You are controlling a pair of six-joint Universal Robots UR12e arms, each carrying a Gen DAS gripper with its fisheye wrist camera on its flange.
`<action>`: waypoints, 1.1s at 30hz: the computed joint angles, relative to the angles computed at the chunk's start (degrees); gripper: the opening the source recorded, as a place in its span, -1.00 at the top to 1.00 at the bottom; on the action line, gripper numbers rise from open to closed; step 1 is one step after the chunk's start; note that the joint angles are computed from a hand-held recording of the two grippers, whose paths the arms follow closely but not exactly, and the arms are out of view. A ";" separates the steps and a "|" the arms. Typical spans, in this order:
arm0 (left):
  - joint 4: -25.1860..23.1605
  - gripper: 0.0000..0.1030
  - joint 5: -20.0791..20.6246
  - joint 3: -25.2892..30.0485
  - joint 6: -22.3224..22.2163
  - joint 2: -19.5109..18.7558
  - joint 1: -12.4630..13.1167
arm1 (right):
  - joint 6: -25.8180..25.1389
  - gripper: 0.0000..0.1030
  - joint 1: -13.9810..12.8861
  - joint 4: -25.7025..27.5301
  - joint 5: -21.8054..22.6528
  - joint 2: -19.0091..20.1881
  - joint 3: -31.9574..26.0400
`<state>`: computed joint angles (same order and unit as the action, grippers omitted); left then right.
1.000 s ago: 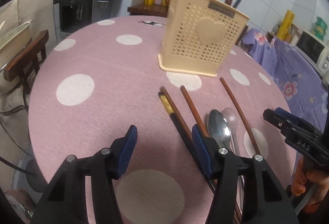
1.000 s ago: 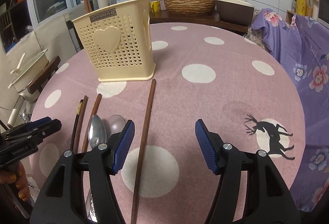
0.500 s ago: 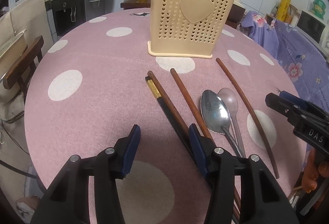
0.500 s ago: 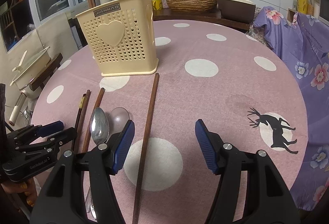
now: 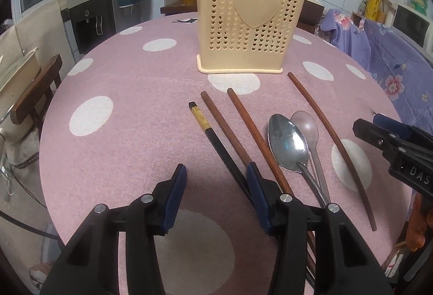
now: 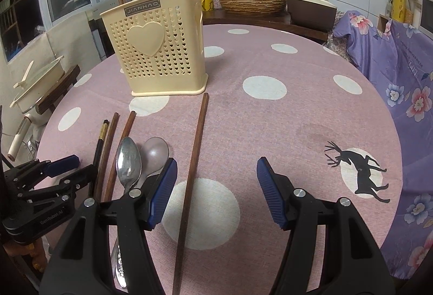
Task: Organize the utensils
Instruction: 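Grasp the gold-tipped black chopstick with the left tool while the right tool grasps a brown chopstick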
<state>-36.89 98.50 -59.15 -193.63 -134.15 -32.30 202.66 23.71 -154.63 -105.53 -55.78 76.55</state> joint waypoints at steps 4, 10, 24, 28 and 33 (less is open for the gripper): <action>0.46 0.10 -0.25 -1.27 -1.00 0.76 0.45 | -0.29 -0.20 -0.31 1.40 0.76 -0.01 -0.40; 0.94 0.10 -3.25 -1.13 -4.21 0.84 1.43 | -2.35 -0.18 -1.00 3.33 3.69 1.20 -3.12; -3.10 0.38 -2.64 4.58 -6.74 -2.06 2.17 | -2.40 0.34 -1.52 13.94 3.49 7.49 -15.02; -4.21 0.46 -1.91 6.06 -6.65 -2.90 1.88 | -1.64 0.48 -1.71 16.02 4.05 8.49 -16.71; -5.29 0.58 -1.44 7.69 -5.80 -3.80 1.75 | -0.40 0.63 -1.98 17.34 5.19 9.46 -18.09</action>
<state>-42.18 97.06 -51.46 -199.43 -137.95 -30.55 202.26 21.73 -137.29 -100.34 -46.32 58.46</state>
